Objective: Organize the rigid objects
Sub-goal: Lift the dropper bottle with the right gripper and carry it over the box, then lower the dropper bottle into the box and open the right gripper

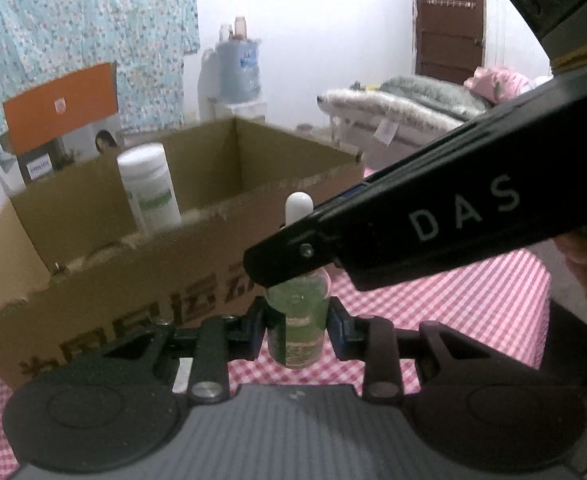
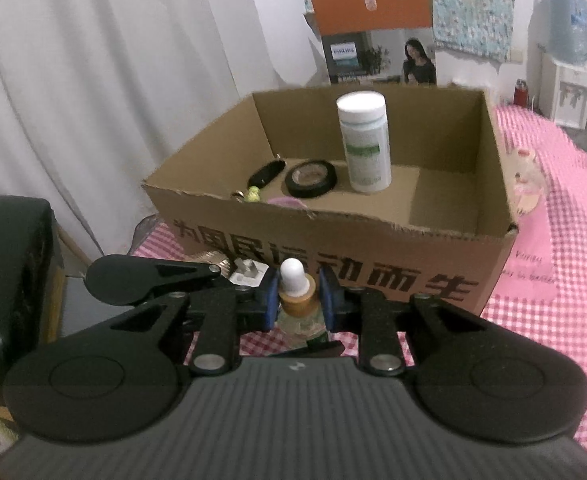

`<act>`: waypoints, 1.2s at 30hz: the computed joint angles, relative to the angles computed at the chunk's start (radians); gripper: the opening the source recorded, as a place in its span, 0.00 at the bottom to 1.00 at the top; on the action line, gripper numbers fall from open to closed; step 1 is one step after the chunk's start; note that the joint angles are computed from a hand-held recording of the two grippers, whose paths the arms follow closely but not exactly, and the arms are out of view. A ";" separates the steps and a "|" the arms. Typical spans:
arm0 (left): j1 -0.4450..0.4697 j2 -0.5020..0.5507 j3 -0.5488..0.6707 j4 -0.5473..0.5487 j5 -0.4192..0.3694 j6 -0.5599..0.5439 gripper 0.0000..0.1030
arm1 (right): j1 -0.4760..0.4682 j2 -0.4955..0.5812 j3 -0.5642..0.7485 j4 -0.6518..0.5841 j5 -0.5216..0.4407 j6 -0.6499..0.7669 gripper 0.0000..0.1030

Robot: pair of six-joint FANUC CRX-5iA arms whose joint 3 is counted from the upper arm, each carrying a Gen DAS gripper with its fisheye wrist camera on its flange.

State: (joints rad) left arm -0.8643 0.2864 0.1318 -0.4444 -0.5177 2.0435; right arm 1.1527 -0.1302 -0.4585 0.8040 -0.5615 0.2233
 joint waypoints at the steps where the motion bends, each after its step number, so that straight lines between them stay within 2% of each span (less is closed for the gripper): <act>1: -0.004 -0.010 0.000 -0.013 0.001 0.012 0.32 | 0.009 -0.010 0.000 0.018 -0.010 -0.004 0.19; 6: -0.020 -0.053 0.018 -0.076 -0.004 0.058 0.32 | 0.037 -0.051 0.019 0.079 -0.046 0.013 0.19; 10: -0.007 -0.048 0.068 -0.068 -0.015 0.045 0.32 | 0.023 -0.053 0.078 0.050 -0.055 0.102 0.19; 12: 0.023 -0.026 0.101 0.011 -0.020 -0.019 0.32 | 0.000 -0.044 0.120 -0.001 -0.052 0.169 0.19; 16: 0.104 0.043 0.168 0.241 -0.020 -0.188 0.32 | -0.072 0.002 0.237 -0.178 -0.062 0.344 0.19; 20: 0.153 0.151 0.288 0.365 -0.073 -0.271 0.32 | -0.159 0.078 0.364 -0.350 -0.094 0.517 0.19; 26: 0.201 0.331 0.520 0.459 -0.222 -0.320 0.32 | -0.278 0.220 0.529 -0.534 -0.153 0.698 0.19; 30: 0.227 0.433 0.658 0.501 -0.317 -0.326 0.32 | -0.324 0.298 0.591 -0.584 -0.180 0.758 0.19; 36: 0.257 0.493 0.717 0.572 -0.381 -0.331 0.32 | -0.371 0.407 0.689 -0.647 -0.233 0.830 0.19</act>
